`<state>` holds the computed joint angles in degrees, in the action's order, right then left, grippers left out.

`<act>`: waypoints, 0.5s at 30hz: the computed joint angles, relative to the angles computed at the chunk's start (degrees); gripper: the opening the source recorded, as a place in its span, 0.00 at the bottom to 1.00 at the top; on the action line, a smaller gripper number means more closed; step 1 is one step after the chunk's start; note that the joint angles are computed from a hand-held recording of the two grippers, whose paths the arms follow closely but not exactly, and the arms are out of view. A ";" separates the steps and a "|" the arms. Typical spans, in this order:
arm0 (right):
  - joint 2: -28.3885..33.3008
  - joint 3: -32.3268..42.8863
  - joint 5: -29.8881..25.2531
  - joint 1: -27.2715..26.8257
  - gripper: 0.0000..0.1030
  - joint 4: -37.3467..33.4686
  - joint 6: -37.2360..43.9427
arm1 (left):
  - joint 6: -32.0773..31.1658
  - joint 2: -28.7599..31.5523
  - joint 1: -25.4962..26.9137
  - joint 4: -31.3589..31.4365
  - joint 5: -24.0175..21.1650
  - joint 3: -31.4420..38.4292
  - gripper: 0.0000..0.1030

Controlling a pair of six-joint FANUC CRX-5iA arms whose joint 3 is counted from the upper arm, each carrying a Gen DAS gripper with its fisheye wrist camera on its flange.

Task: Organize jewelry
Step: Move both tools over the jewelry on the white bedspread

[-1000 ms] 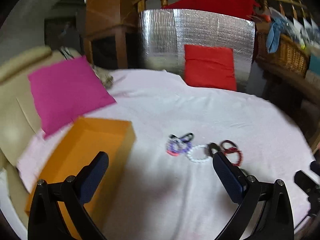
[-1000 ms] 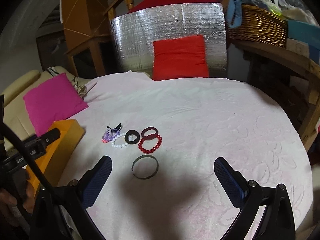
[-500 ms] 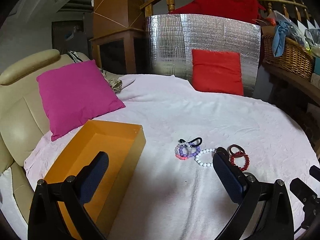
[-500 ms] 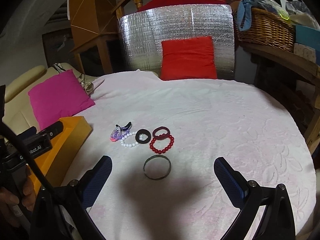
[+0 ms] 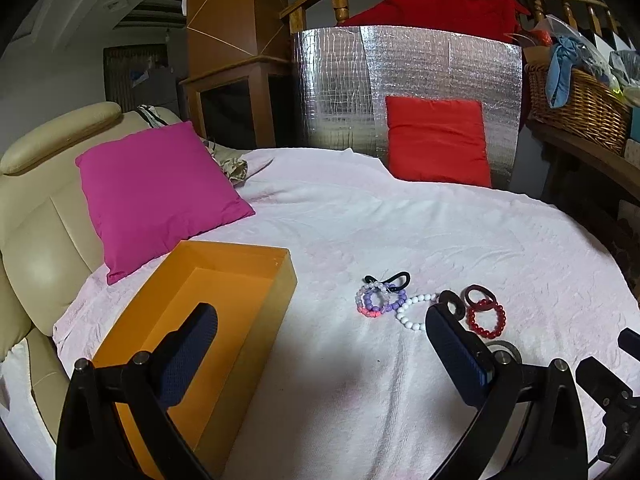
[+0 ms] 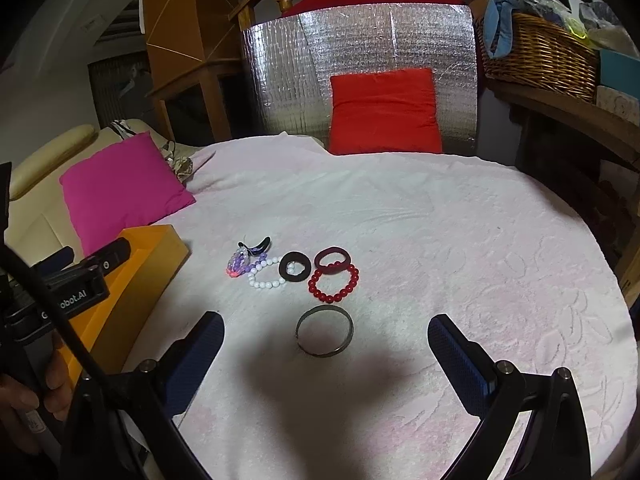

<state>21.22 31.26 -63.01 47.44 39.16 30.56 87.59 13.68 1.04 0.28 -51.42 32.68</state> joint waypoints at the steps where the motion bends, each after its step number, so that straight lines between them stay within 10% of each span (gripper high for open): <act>1: 0.05 0.00 -0.04 0.06 1.00 0.14 -0.05 | 0.14 0.05 -0.03 -0.23 -0.11 0.10 1.00; 15: -0.81 -1.47 0.60 -0.61 1.00 -0.37 -0.51 | 1.01 0.38 -0.57 -1.47 -0.61 0.21 1.00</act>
